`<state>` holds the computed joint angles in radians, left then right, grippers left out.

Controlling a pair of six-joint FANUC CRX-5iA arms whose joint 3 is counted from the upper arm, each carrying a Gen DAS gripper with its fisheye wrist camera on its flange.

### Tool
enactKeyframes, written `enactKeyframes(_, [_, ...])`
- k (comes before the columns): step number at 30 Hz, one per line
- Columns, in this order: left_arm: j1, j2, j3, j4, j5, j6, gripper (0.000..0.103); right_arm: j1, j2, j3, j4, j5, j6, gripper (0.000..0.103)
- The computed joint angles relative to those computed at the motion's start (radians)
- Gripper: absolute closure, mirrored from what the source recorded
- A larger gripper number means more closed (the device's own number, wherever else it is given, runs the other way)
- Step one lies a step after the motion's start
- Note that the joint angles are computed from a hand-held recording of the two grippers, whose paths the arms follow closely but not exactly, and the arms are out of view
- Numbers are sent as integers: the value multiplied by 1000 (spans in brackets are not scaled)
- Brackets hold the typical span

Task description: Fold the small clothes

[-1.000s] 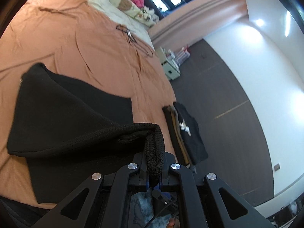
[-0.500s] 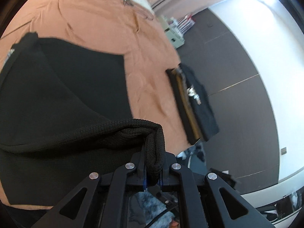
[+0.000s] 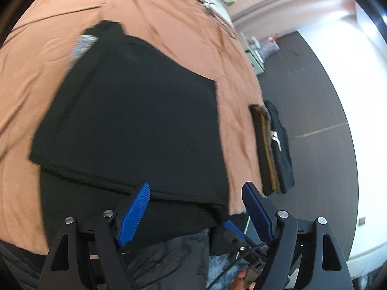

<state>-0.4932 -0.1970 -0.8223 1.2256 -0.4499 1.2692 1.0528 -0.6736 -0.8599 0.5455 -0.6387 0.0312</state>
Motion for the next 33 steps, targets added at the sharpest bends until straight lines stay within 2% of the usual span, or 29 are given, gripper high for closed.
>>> enactKeyframes(6, [28,-8,-48,28,-22,10,21,2,34,32,-4,-35,58,34])
enactKeyframes(13, [20,-5,-91,97,8,-10,21,50,12,34,88,-116,43,38])
enactKeyframes(15, [14,-2,-98,125,26,-25,22,42,33,48,64,-111,88,38])
enactKeyframes(17, [24,-6,-95,79,52,12,25,16,65,64,23,-102,139,38])
enactKeyframes(19, [27,-11,-99,81,68,14,27,-5,92,89,-37,-109,190,41])
enactKeyframes(21, [35,-8,-98,75,80,18,33,-16,97,96,-70,-105,218,49])
enactKeyframes(24, [59,5,-90,40,79,50,49,-20,100,103,-73,-117,233,71])
enactKeyframes(26, [88,13,-71,-45,72,112,71,-27,102,113,-87,-117,249,88])
enactKeyframes(28, [102,18,-54,-84,64,134,86,-25,91,112,-77,-121,253,95])
enactKeyframes(30, [93,17,-53,-40,72,87,90,-18,75,101,-63,-117,247,97])
enactKeyframes(33, [95,15,-23,-52,80,68,93,-13,50,87,-41,-109,229,98])
